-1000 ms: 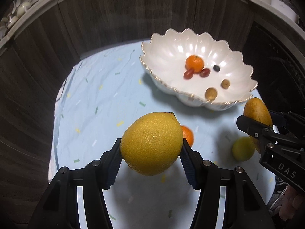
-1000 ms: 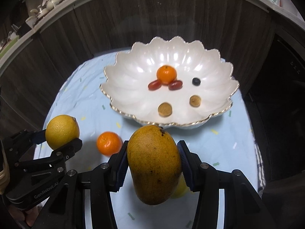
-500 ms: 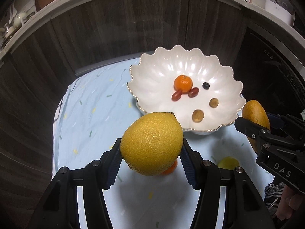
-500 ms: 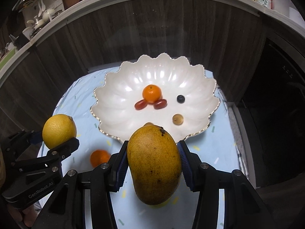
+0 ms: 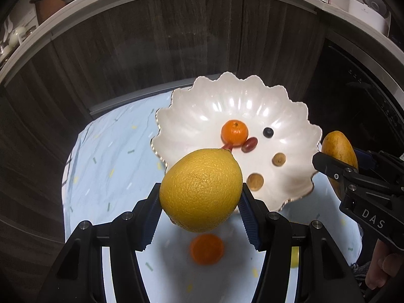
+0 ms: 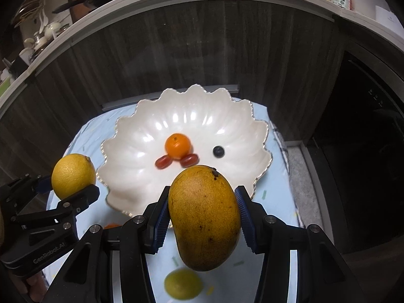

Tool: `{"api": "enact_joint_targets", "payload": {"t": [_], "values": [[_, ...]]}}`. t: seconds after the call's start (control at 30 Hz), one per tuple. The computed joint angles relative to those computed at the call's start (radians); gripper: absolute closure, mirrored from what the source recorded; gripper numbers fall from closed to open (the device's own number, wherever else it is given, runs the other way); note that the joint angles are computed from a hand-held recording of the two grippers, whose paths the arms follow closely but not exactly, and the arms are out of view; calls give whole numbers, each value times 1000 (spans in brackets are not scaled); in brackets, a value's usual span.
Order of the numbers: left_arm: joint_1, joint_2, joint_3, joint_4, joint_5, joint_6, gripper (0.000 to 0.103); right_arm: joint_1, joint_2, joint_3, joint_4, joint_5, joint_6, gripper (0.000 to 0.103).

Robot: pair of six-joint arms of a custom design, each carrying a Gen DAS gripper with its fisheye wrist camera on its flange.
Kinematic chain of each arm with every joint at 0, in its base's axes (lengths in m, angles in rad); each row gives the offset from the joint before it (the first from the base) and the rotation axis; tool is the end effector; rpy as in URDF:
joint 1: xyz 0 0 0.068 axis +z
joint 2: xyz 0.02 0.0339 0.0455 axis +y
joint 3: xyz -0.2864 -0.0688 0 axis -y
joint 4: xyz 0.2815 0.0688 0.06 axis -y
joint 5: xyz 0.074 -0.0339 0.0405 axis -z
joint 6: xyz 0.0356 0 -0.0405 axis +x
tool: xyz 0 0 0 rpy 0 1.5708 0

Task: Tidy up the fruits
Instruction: 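Lift and carry the grapefruit in the left gripper over the bowl while the right gripper carries the mango, then open the left gripper to drop the grapefruit while the right gripper drops the mango into the bowl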

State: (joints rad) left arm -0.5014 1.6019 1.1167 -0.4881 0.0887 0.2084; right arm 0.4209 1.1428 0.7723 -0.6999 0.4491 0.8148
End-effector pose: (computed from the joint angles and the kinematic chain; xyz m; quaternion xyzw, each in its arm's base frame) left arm 0.3207 -0.1794 0.2311 0.3440 0.8907 -0.0848 0.2847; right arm 0.2218 0.0824 0.2350 0.2389 0.9155 -0.0360 0.3217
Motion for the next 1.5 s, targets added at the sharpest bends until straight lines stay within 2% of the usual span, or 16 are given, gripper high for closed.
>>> {"api": "enact_joint_targets", "payload": {"t": [0.6, 1.03, 1.3, 1.37, 1.4, 1.43, 1.5], "values": [[-37, 204, 194, 8, -29, -35, 46, -225, 104, 17, 153, -64, -185, 53], [-40, 300, 260, 0, -36, -51, 45, -293, 192, 23, 214, -131, -231, 53], [-41, 325, 268, -34, -38, -44, 42, -298, 222, 28, 197, -140, -221, 52], [-45, 302, 242, 0, -54, -39, 33, -295, 214, 25, 196, -134, -219, 51], [-45, 296, 238, 6, -57, -39, 28, -292, 206, 24, 195, -124, -219, 45], [-44, 291, 238, 6, -54, -41, 28, -289, 201, 26, 193, -112, -217, 33], [-42, 288, 244, -1, -53, -40, 27, -273, 183, 29, 183, -71, -208, 21]]}}
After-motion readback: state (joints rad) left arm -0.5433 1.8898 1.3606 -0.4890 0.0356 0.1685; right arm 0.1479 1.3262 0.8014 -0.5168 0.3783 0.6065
